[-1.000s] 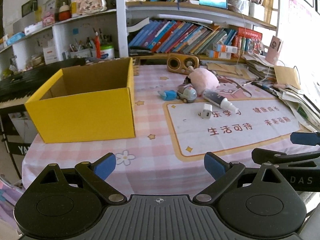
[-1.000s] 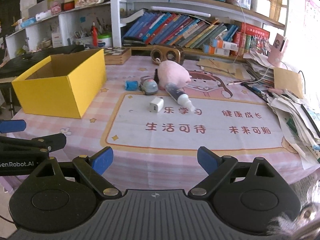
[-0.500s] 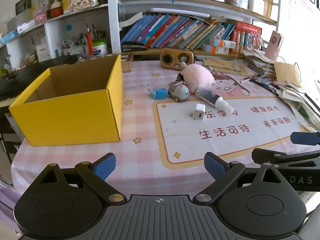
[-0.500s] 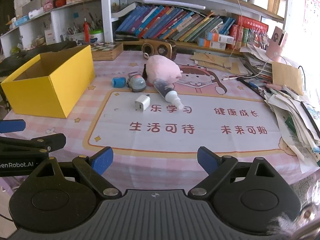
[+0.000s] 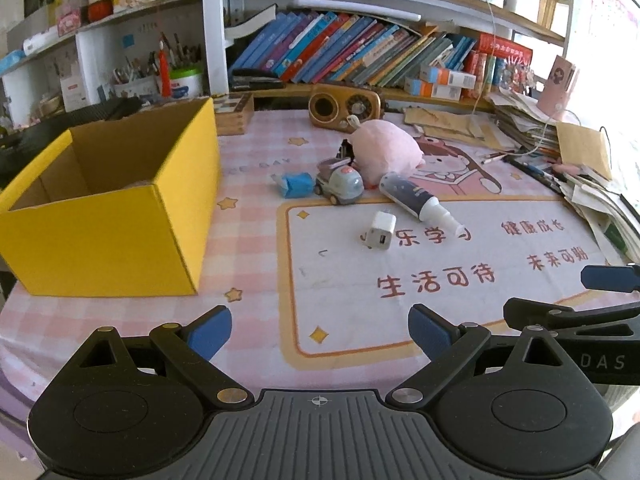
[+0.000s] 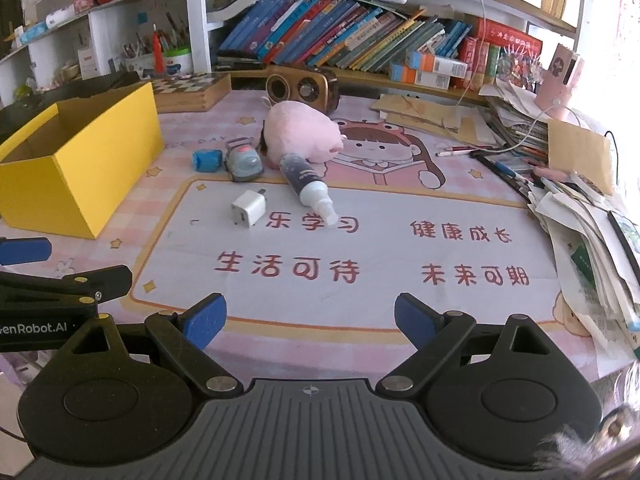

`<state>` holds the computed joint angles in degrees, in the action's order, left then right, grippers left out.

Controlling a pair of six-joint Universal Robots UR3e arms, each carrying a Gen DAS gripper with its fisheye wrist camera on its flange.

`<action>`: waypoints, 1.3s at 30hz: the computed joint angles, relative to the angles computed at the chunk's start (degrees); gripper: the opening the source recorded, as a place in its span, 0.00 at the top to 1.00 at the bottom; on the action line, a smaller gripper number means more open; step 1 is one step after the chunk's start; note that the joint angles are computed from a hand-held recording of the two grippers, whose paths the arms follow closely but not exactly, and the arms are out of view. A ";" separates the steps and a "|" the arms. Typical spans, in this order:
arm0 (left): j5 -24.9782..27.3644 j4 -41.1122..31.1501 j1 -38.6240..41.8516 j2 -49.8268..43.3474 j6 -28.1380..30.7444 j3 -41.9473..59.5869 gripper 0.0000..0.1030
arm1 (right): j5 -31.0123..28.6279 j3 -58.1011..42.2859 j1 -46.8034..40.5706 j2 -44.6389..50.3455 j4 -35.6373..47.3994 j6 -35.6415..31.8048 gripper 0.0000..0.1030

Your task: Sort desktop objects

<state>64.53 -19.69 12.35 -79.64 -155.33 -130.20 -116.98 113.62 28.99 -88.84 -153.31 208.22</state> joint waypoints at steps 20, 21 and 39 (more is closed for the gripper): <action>13.10 4.20 -15.96 -18.65 -14.48 16.19 0.06 | 18.93 5.01 -21.40 -1.49 -6.62 -18.57 0.14; 13.33 4.70 -16.33 -19.19 -14.69 16.69 0.06 | 19.47 4.72 -21.89 -1.14 -6.78 -19.15 0.14; 13.45 2.86 -20.35 -34.43 -13.54 32.33 0.54 | 33.90 -4.06 -30.40 8.53 -7.83 -28.17 0.45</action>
<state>77.99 -16.83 -8.00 -114.07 -168.87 -97.86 -83.08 109.56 -1.41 -80.30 -161.14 180.05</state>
